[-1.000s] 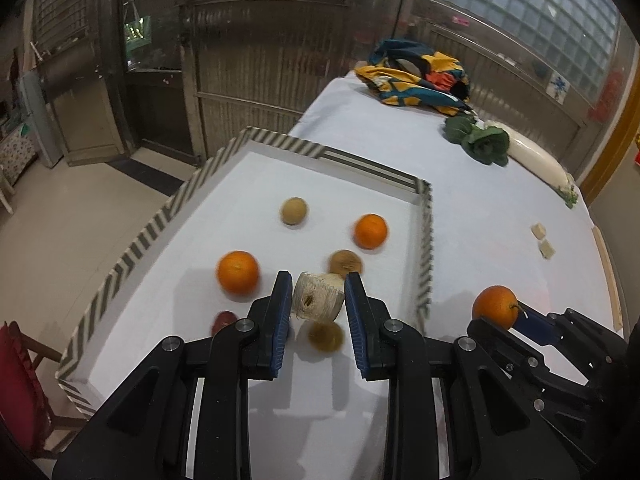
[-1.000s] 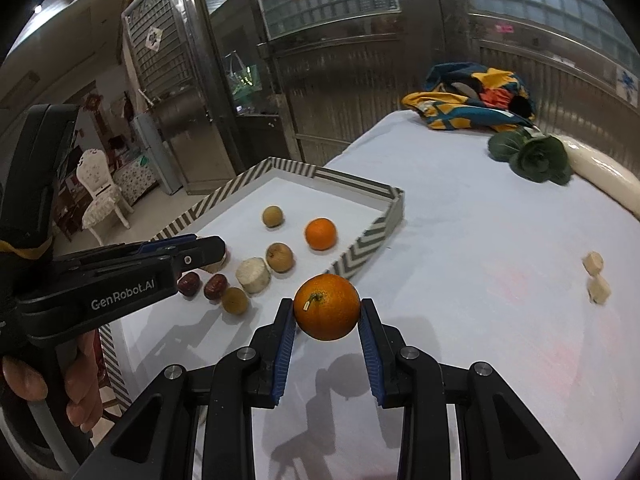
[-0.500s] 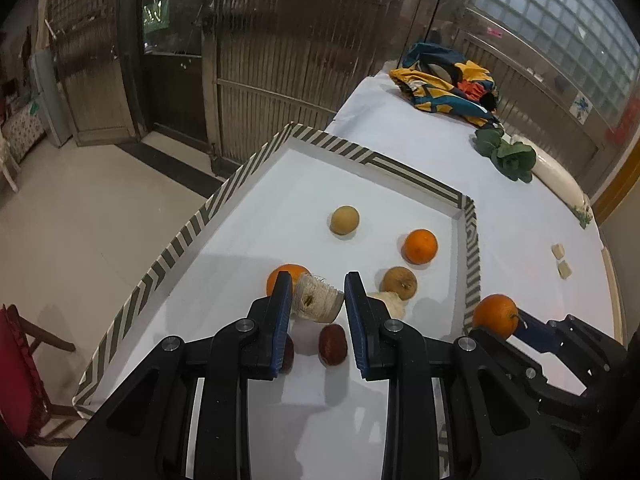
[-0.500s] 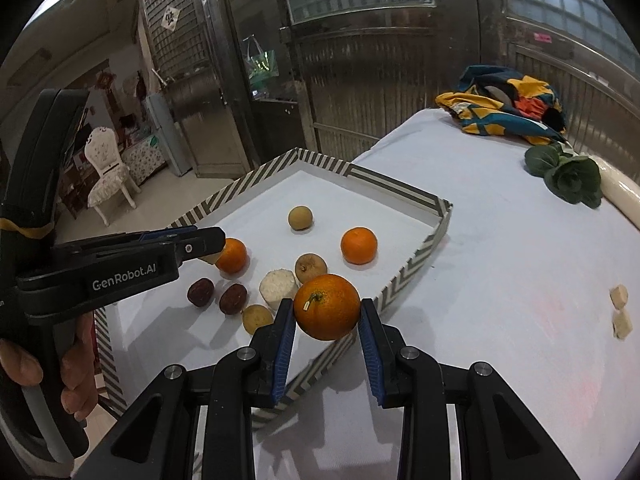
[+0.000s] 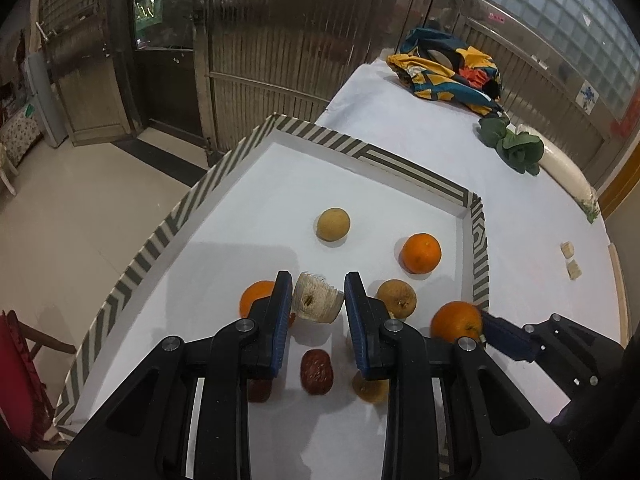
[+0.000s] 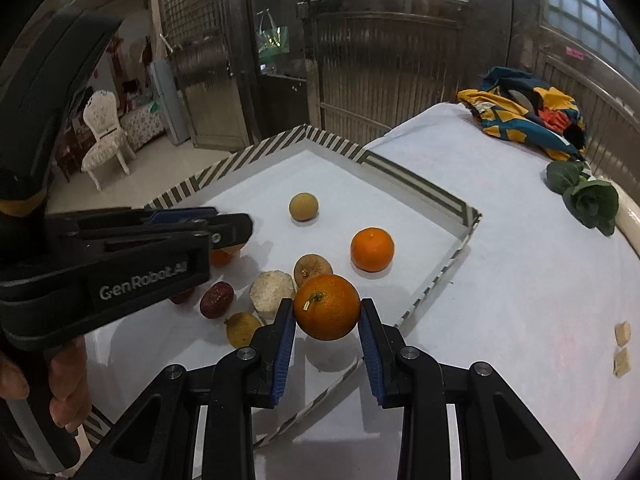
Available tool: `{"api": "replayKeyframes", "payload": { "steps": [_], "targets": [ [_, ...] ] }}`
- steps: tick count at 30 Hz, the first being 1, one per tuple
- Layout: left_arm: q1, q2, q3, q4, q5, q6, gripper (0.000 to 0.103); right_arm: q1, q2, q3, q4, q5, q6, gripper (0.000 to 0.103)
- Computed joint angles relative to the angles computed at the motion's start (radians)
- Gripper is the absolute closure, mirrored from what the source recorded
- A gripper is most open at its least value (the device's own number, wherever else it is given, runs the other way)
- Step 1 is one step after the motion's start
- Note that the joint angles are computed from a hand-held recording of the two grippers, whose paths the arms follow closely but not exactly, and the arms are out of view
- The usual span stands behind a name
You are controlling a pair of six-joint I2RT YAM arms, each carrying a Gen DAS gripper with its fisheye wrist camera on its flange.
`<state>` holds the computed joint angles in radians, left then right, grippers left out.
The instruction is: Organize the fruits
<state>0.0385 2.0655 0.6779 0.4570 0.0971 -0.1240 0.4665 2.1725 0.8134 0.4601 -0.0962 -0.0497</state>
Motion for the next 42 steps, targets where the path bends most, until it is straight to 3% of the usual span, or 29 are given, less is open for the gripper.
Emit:
{"api": "replayKeyframes", "payload": {
  "steps": [12, 26, 28, 30, 32, 42],
  "targets": [
    [-0.028, 0.076, 0.096, -0.063, -0.022, -0.019, 0.077, 0.014, 0.067, 0.081, -0.039, -0.001, -0.015, 0.072],
    [-0.036, 0.090, 0.116, -0.090, -0.032, -0.027, 0.076, -0.003, 0.051, 0.045, 0.006, -0.055, 0.033, 0.070],
    [-0.027, 0.084, 0.114, -0.100, -0.011, -0.026, 0.072, -0.011, 0.033, 0.023, 0.020, -0.066, 0.041, 0.070],
    [-0.021, 0.070, 0.104, -0.103, 0.006, -0.027, 0.052, -0.025, 0.008, -0.012, 0.048, -0.089, 0.047, 0.070],
    [-0.020, 0.045, 0.070, -0.072, 0.007, -0.038, 0.039, -0.041, -0.015, -0.048, 0.076, -0.108, 0.054, 0.069],
    [-0.118, -0.067, -0.041, -0.002, -0.071, -0.075, 0.039, -0.175, -0.109, -0.210, 0.182, -0.178, 0.060, 0.069]
  ]
}}
